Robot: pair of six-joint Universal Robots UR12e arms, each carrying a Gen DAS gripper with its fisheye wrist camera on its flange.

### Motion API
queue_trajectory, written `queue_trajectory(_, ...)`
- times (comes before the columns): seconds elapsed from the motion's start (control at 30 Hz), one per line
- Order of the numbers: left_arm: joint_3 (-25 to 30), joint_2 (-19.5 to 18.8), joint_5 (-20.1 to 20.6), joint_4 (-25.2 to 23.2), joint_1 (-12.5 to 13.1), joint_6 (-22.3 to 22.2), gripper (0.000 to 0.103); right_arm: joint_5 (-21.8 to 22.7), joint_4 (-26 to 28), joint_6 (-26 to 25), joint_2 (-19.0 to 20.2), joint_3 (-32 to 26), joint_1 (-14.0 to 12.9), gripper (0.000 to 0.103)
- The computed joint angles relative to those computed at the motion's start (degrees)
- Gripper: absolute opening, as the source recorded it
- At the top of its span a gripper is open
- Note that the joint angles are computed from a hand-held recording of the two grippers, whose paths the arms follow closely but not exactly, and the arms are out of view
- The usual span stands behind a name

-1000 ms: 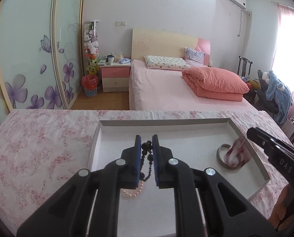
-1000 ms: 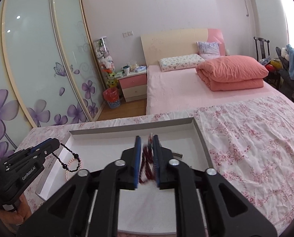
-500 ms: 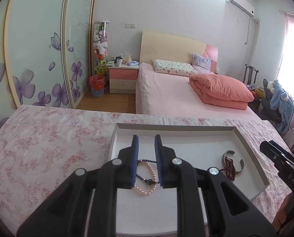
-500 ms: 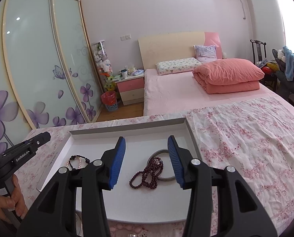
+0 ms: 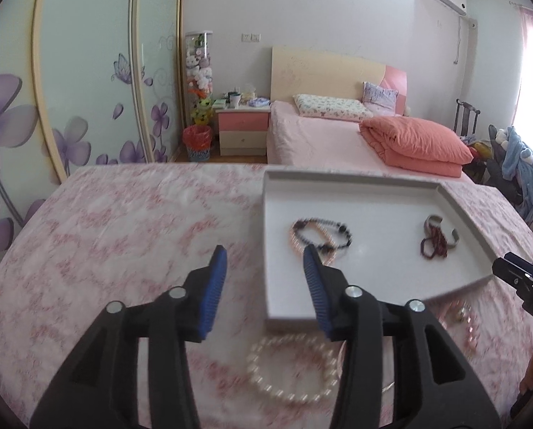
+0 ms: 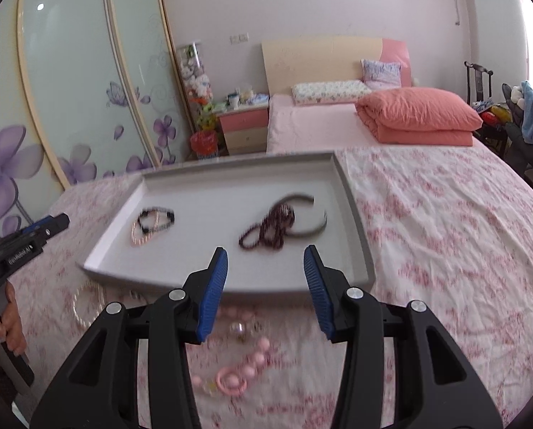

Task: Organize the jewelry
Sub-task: 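Move the left gripper toward the white pearl bracelet while the right gripper approaches the pink bead bracelet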

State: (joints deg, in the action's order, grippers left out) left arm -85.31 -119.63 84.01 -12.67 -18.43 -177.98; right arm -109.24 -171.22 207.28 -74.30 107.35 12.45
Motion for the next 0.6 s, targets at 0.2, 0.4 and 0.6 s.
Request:
queue_trajectory(0.2, -2.8, 1.4, 0.6, -1.7, 1.1, 0.5, 0.052, 3.1, 6.8, -0.5, 0.0, 0.0, 0.1, 0.037)
queue_trajectory(0.4, -3.8, 1.8, 0.0, -3.1, 1.5, 1.3, 0.053, 4.1, 10.8, -0.1, 0.6, -0.7, 0.2, 0.034)
queue_trajectory(0.6, -3.7, 1.6, -0.2, -3.5, 1.1, 2.0, 0.053, 1.3, 12.7, -1.9, 1.3, -1.6, 1.0, 0.024)
